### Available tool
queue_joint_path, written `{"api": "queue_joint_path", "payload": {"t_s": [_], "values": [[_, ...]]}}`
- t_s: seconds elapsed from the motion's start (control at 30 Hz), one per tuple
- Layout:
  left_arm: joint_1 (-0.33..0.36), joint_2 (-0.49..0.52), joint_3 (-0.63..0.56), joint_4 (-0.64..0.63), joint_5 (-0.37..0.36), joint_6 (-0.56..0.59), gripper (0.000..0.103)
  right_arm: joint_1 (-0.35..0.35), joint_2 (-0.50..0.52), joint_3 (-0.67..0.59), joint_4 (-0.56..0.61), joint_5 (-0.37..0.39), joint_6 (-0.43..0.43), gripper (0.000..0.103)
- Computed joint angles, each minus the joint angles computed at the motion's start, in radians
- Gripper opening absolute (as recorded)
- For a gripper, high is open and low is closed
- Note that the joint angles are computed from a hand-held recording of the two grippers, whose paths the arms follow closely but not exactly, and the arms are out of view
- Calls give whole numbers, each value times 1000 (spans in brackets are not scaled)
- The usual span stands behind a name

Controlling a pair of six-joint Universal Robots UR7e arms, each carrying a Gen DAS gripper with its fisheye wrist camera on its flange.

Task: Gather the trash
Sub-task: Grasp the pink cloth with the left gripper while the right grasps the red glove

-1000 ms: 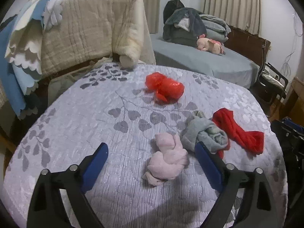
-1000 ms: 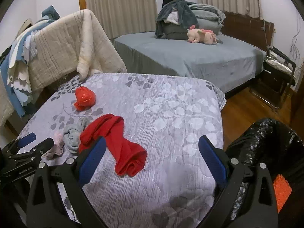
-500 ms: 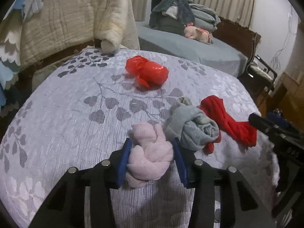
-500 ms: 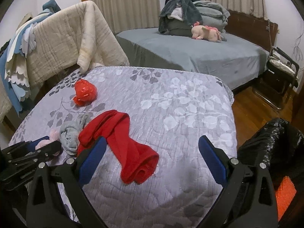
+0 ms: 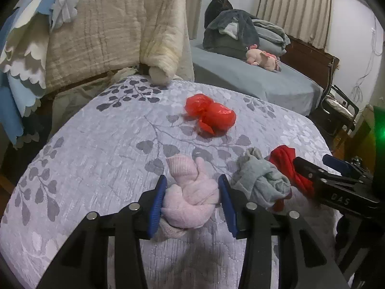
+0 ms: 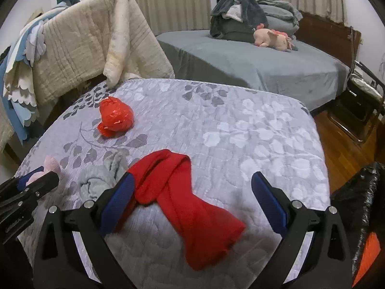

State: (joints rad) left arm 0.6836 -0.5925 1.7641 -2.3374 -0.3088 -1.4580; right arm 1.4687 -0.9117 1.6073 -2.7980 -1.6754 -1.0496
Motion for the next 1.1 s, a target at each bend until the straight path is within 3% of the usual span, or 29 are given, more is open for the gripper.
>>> {"api": "queue_joint_path", "payload": {"t_s": [0.2, 0.37, 0.43, 0.47, 0.5, 0.53, 1.1], "values": [[5, -5, 6, -4, -3, -1, 43, 11, 15, -8, 31, -32, -18, 92], [5, -5, 8, -6, -5, -8, 43, 11, 8, -15, 120, -29, -34, 55], [5, -6, 9, -8, -4, -6, 43, 11, 0, -12, 147, -20, -46, 34], [4, -5, 9, -9, -4, -5, 43, 10, -3, -9, 149, -17, -52, 29], [4, -5, 9, -10, -4, -3, 43, 10, -6, -7, 155, -18, -57, 14], [3, -5, 9, -10, -4, -3, 43, 10, -8, -7, 159, -17, -58, 11], [-34, 39, -74, -6, 33, 65, 43, -20, -116, 3, 229, 106, -37, 8]]}}
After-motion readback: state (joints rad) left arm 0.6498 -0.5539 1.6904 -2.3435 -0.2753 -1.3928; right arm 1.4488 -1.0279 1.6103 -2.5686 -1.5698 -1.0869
